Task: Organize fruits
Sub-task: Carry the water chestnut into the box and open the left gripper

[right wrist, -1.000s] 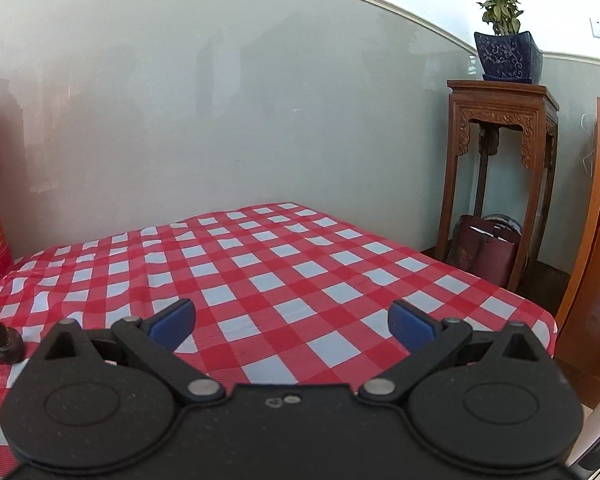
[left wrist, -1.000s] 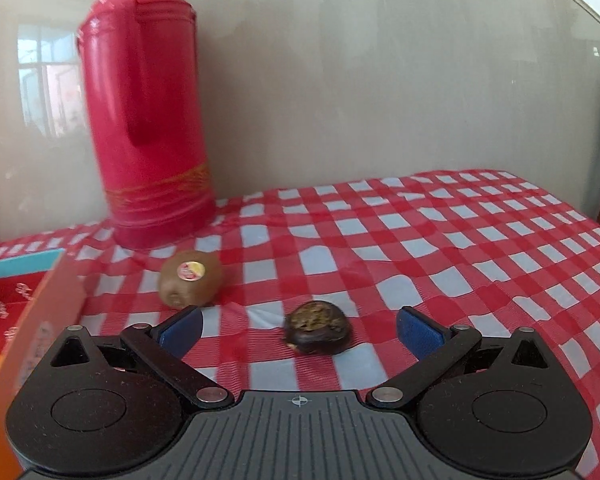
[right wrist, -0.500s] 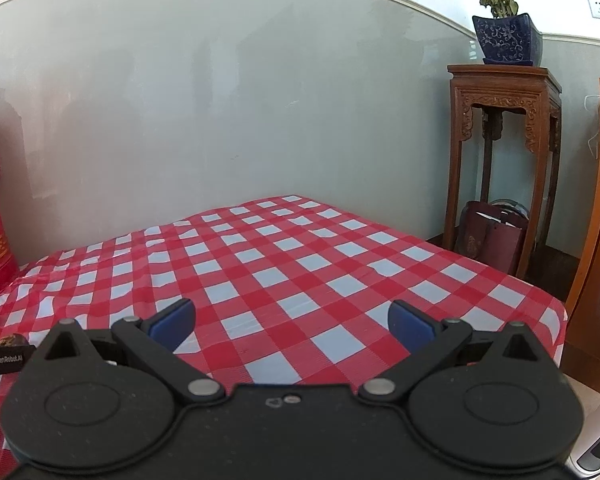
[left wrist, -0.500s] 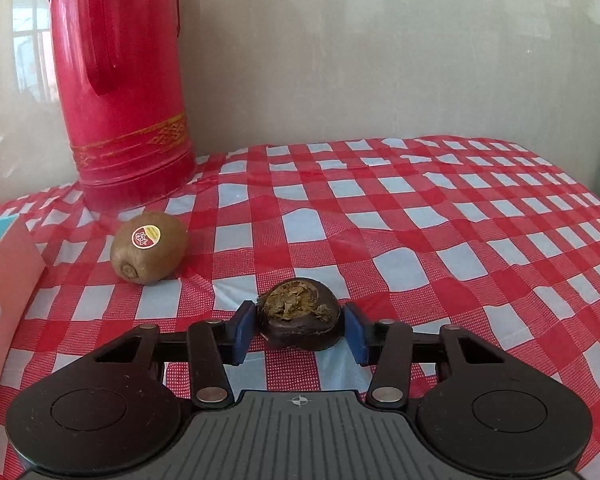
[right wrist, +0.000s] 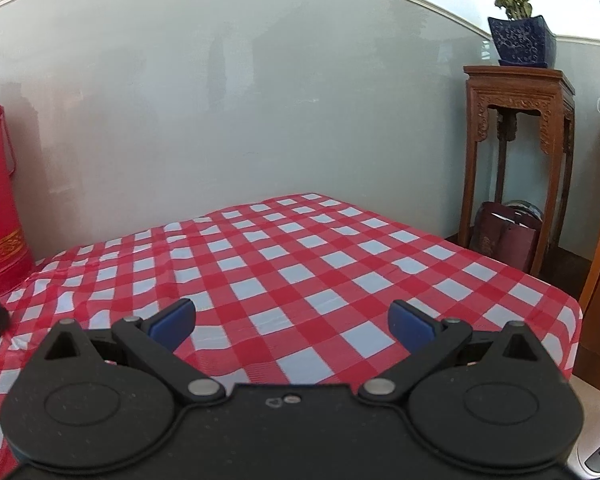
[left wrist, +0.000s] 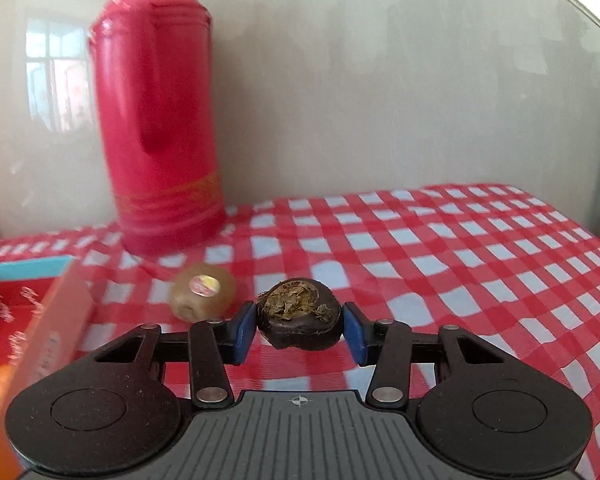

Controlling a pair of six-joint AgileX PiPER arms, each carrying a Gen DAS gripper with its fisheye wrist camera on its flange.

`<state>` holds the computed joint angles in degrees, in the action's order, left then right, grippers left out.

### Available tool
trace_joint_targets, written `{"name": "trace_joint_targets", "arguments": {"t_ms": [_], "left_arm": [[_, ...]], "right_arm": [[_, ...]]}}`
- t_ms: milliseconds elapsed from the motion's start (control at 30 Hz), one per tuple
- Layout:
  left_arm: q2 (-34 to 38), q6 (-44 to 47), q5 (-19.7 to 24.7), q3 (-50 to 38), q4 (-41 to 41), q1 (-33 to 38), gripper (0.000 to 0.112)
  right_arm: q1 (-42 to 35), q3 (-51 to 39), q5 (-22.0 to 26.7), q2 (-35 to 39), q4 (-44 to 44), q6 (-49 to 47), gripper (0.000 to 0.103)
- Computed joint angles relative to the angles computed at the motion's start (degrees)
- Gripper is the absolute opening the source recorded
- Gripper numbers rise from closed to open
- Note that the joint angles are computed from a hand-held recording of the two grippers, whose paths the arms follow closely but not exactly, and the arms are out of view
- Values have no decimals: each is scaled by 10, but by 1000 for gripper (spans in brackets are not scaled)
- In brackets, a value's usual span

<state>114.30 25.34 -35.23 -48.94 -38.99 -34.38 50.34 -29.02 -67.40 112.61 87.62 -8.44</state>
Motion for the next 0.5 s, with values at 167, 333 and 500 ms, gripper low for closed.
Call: {"name": "trace_joint_targets", "arguments": {"t_ms": [167, 333, 500], "left_arm": [[-51, 7, -52, 66, 2, 27, 47], [-96, -5, -67, 119, 17, 96, 47], [-113, -26, -57, 145, 42, 185, 47]], "right_arm": [[15, -26, -3, 11, 0, -26, 97], [29, -58, -5, 22, -4, -56, 97], [47, -99, -8, 42, -6, -98, 97]]}}
